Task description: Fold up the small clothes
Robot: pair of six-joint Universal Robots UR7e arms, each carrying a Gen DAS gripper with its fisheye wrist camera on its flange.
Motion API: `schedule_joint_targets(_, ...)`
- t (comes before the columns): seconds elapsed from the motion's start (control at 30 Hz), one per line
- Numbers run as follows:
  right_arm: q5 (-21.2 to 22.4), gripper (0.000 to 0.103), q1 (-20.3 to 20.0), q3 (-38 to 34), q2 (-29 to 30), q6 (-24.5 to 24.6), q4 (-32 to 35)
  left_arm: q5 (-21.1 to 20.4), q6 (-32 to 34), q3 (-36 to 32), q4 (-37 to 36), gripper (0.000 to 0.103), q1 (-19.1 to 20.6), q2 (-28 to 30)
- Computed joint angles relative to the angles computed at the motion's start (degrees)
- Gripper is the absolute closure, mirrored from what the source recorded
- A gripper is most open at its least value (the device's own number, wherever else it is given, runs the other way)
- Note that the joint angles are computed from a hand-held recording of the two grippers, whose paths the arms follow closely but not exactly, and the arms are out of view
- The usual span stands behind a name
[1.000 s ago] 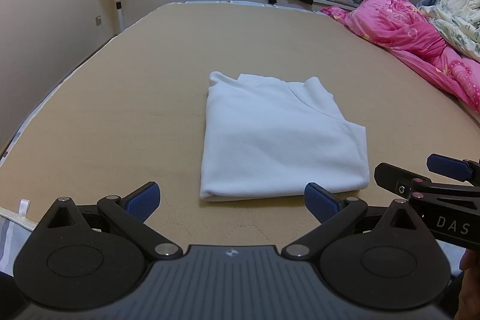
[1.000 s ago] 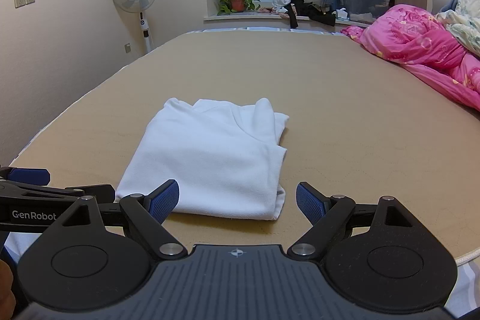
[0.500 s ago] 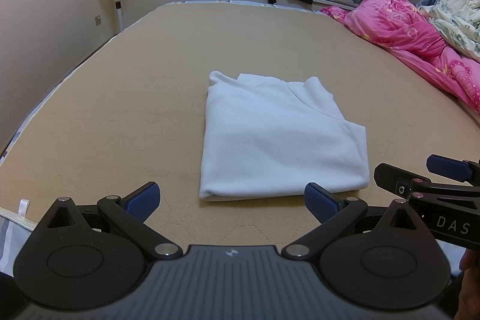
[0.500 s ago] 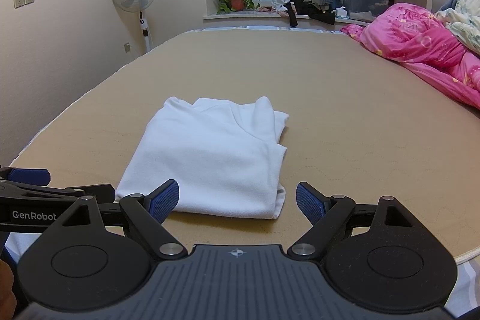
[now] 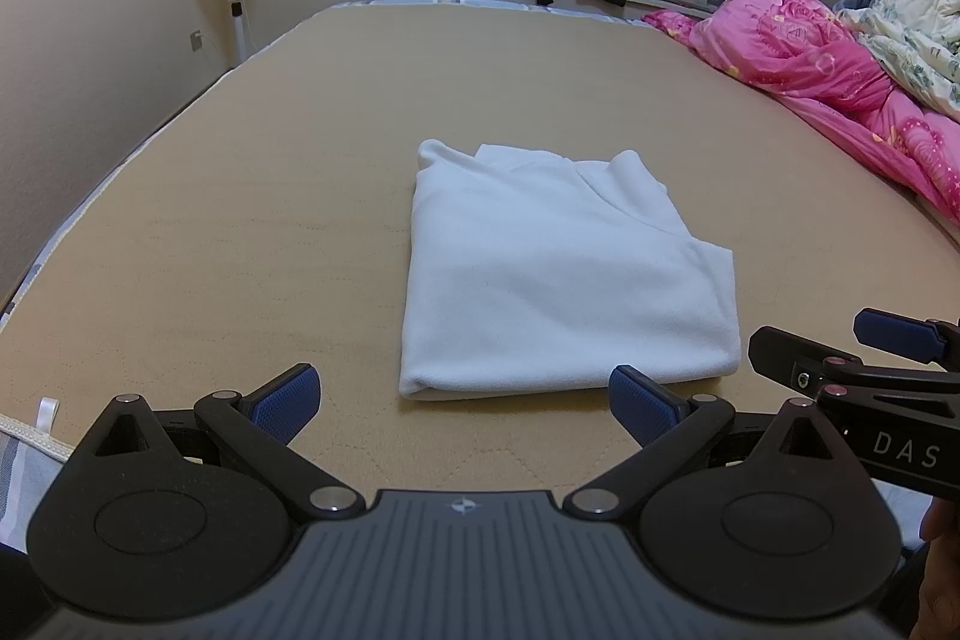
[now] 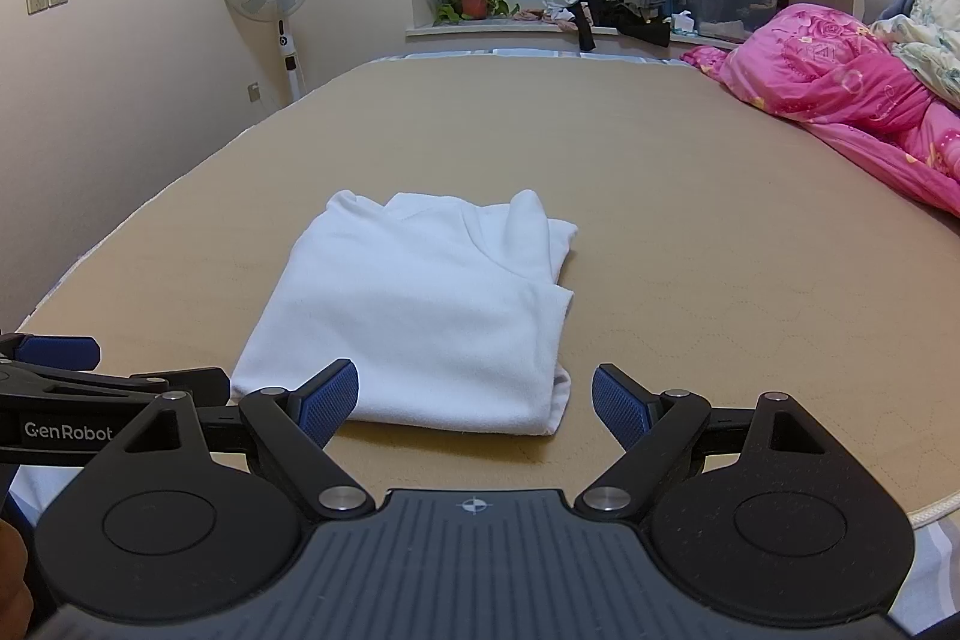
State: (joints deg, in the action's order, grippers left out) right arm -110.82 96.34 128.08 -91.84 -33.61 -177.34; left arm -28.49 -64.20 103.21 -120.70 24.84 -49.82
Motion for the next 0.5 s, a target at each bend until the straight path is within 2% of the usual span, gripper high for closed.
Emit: schedule_joint_targets(0.5, 0.1, 0.017, -0.5, 0.2, -0.4, -0.2, 0.5, -0.1, 0.3, 0.0, 0.0, 0.001, 0.1, -0.1)
